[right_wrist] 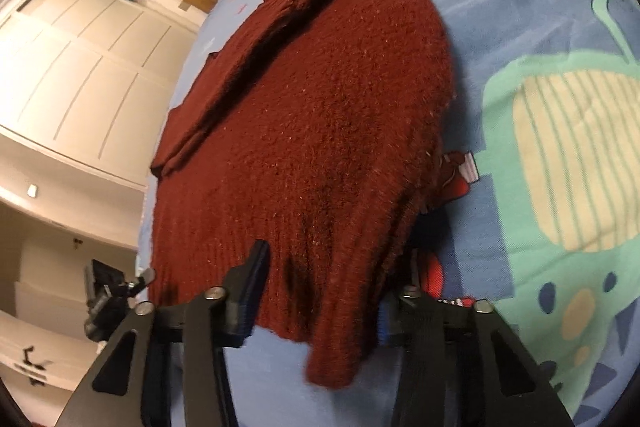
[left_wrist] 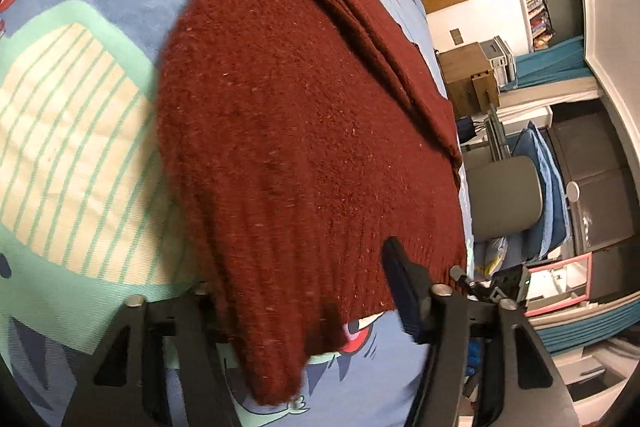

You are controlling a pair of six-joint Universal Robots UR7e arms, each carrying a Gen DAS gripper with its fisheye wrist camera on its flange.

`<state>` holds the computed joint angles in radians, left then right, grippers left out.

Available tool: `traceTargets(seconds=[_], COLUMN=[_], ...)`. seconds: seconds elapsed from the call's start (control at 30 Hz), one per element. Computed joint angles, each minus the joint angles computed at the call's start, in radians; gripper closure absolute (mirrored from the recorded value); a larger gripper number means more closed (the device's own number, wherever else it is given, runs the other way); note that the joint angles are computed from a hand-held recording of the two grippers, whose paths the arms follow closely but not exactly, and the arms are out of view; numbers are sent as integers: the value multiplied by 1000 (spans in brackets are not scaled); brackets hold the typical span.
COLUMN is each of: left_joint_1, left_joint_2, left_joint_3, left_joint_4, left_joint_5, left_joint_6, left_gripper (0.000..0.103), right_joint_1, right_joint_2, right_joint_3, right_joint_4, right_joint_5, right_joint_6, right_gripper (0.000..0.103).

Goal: Fold small clothes
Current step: 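Close both tools on the sweater's hem edge, then lift the hem with both tools and fold it over toward the collar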

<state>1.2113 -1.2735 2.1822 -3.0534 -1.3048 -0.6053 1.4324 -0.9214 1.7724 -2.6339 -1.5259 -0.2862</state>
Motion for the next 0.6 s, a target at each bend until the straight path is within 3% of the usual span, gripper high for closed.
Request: traceTargets(seconds=[0.1, 0.2, 0.4, 0.6], left_joint_1=[9, 1, -22, -51], left_joint_2=[-4, 7, -5, -27], left_joint_3=[0, -4, -3, -40], left_joint_4=[10, 16, 17, -6], left_joint_5=[-16, -8, 29, 43], left_joint_6=[-11, -14, -7, 39], left_gripper=[78, 89, 92, 92], right_joint_1=[-9, -12, -8, -3], right_joint_2=[-4, -9, -14, -34], right_joint_3=[-1, -3, -19, -37], right_joint_4=[16, 44, 83, 72], right_joint_5=[12, 17, 20, 80], right_joint_6=[10, 4, -30, -47], right_gripper=[74, 85, 93, 95])
